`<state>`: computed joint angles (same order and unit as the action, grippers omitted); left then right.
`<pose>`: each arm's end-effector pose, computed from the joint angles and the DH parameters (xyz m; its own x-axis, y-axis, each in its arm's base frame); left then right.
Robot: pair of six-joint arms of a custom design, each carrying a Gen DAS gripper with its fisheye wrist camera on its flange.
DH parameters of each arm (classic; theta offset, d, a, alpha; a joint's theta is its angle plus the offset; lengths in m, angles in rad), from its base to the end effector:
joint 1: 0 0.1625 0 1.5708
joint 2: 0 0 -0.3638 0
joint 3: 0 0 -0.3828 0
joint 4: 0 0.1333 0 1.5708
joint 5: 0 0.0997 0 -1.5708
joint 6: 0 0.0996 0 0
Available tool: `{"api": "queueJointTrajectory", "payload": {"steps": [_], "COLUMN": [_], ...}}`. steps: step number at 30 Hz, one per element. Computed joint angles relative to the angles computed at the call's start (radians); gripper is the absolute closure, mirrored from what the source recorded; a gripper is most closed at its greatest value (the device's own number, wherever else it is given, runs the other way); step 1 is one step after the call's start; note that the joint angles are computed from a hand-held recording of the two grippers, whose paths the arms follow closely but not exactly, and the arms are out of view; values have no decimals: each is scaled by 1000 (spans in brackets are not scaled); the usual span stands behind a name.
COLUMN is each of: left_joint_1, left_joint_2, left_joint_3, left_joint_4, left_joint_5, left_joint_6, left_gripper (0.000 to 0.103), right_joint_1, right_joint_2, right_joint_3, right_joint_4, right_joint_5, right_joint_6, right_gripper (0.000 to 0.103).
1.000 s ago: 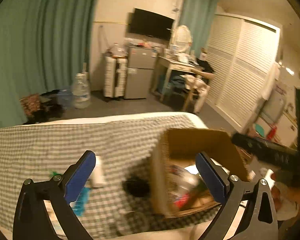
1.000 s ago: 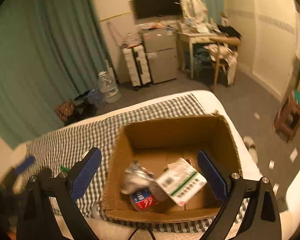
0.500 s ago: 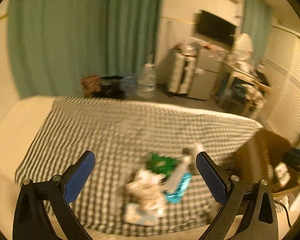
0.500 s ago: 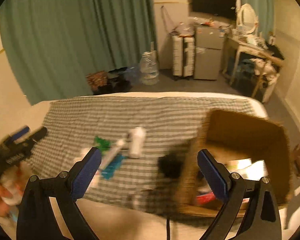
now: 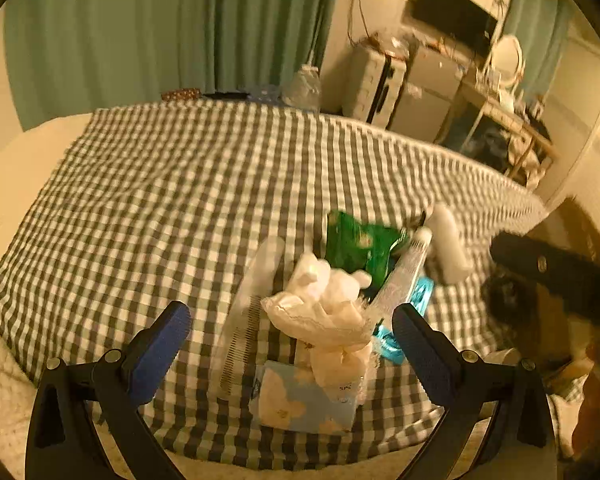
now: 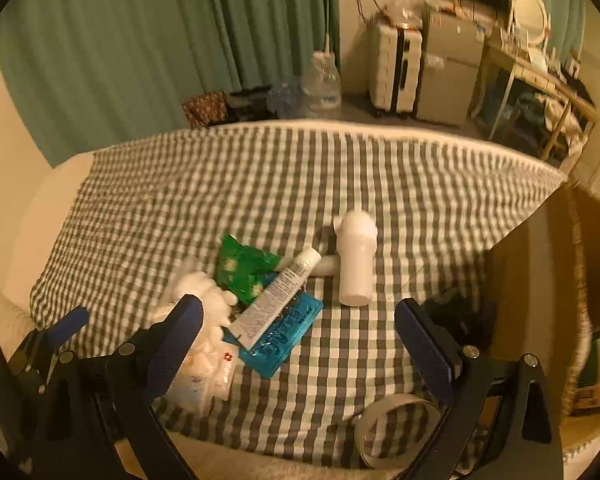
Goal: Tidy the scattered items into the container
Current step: 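Move both tools back over the remaining items on the bed, then grasp the white cloth with the left tool while the right tool grasps the white bottle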
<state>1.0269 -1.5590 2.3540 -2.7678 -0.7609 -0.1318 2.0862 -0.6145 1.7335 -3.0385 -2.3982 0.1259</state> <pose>-0.0265 -0.4409 0.2288 -0.7929 0.0099 -0.6093 0.3753 0.7957 -0.4755 0.3386 -0.4761 -0.0014 -0.7654 -0.0111 0.6435 -0.3700 0.8257 -0.4258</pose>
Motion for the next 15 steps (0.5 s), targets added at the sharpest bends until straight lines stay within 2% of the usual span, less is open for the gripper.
{"api": "queueJointTrajectory", "payload": {"steps": [3, 6, 9, 11, 13, 15], "left_joint_1": [19, -2, 6, 21, 37, 51], "left_joint_2": [52, 87, 111, 126, 145, 156], "left_joint_3": [-30, -39, -53, -71, -95, -113], "left_joint_4": [13, 26, 36, 68, 118, 162], "left_joint_5": [-29, -34, -53, -65, -81, -102], "left_joint_6": [17, 39, 70, 57, 33, 19], "left_gripper": [0, 0, 2, 9, 26, 39], "right_joint_1": [-44, -88, -126, -140, -153, -158], "right_joint_2": [-8, -9, -22, -18, -9, -4], "right_joint_3": [2, 11, 16, 12, -1, -15], "right_joint_4": [-13, -74, -59, -59, -46, -23], "right_joint_5": [12, 18, 54, 62, 75, 77], "right_joint_6": [42, 79, 119, 120, 116, 124], "right_gripper": [6, 6, 6, 6, 8, 11]}}
